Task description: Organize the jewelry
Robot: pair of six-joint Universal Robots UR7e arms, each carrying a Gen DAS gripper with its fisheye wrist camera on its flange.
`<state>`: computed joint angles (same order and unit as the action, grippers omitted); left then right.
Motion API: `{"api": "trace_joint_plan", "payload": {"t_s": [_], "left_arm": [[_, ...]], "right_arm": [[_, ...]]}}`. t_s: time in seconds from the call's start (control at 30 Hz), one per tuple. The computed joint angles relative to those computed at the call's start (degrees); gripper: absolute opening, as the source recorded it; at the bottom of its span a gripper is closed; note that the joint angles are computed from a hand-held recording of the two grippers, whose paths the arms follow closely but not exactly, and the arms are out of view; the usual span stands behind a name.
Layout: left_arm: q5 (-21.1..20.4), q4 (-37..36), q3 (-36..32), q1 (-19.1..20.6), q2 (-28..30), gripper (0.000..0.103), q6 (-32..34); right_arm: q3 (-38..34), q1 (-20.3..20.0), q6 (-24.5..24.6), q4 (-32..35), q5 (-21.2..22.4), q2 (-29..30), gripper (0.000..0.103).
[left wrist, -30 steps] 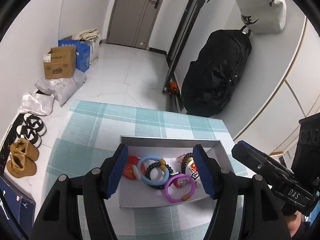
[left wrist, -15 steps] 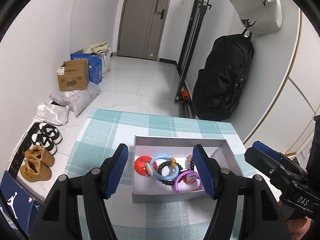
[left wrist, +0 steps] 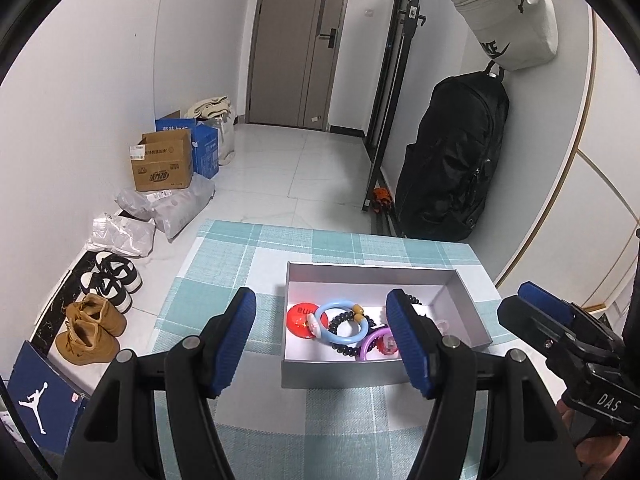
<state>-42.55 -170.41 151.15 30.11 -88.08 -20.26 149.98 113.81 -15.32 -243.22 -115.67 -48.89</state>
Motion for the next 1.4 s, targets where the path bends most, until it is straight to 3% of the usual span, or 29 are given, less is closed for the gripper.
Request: {"api": "trace_joint_plan", "payload": {"t_s": [1.4], "left_arm": [[-0.6, 0.5, 0.2, -0.2, -1.3, 0.063, -0.2]], "right_arm": [[0.4, 0.4, 0.0, -1.2, -1.0, 0.6, 0.078]]}}
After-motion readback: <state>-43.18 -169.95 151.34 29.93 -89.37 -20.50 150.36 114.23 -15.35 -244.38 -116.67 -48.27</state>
